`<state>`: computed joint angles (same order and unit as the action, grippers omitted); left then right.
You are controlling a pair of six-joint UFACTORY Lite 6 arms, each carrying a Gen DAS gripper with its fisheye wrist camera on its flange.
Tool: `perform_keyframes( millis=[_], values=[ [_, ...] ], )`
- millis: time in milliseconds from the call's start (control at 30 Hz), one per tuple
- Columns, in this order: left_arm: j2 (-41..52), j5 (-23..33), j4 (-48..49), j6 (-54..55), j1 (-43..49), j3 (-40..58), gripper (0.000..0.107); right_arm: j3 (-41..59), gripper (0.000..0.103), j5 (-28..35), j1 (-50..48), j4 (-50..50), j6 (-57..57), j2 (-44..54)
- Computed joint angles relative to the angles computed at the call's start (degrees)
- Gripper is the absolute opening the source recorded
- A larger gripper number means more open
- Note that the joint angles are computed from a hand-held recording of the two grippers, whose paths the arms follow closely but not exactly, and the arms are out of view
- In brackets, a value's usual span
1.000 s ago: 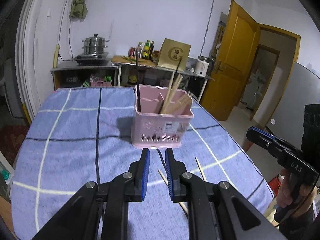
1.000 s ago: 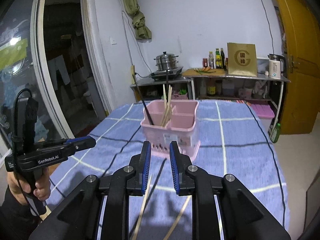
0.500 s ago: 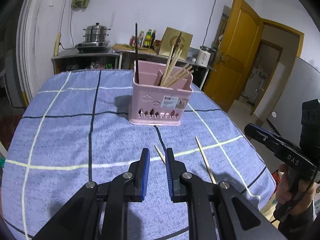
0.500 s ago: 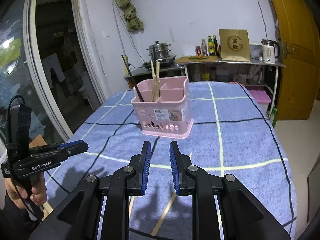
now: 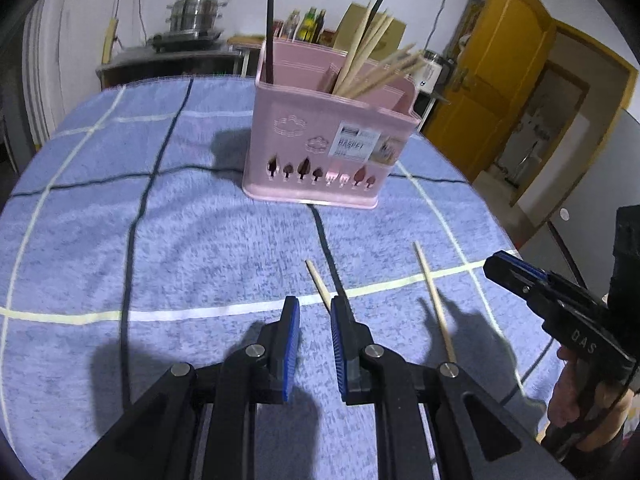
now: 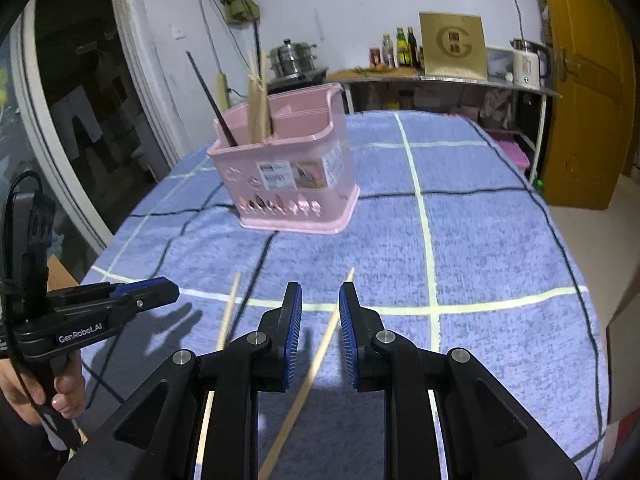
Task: Organize utensils
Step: 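Withdraw both tools from the basket toward the last loose bamboo chopsticks, then close the right tool on a bamboo chopstick while the left tool grasps another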
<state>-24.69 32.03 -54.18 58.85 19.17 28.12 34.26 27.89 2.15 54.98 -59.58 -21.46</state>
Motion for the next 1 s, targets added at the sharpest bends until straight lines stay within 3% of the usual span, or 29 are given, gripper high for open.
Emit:
perform_keyframes(
  millis=[400, 667, 1000],
  values=[
    [16.85, -9.06, -6.31, 0.92, -9.27, 6.34, 0.015, 4.34, 0.020, -4.25, 3.06, 0.54, -1.27, 11.80],
    [17.85, -15.45, -13.13, 8.84, -13.88, 5.63, 0.015, 8.17, 0.020, -8.66, 7.67, -6.03, 5.13, 18.97],
    [21.39, -16.37, -13.13, 12.93, -14.35, 8.82, 0.011, 11.65, 0.020, -10.85, 8.97, -11.60, 11.00, 23.33]
  ],
)
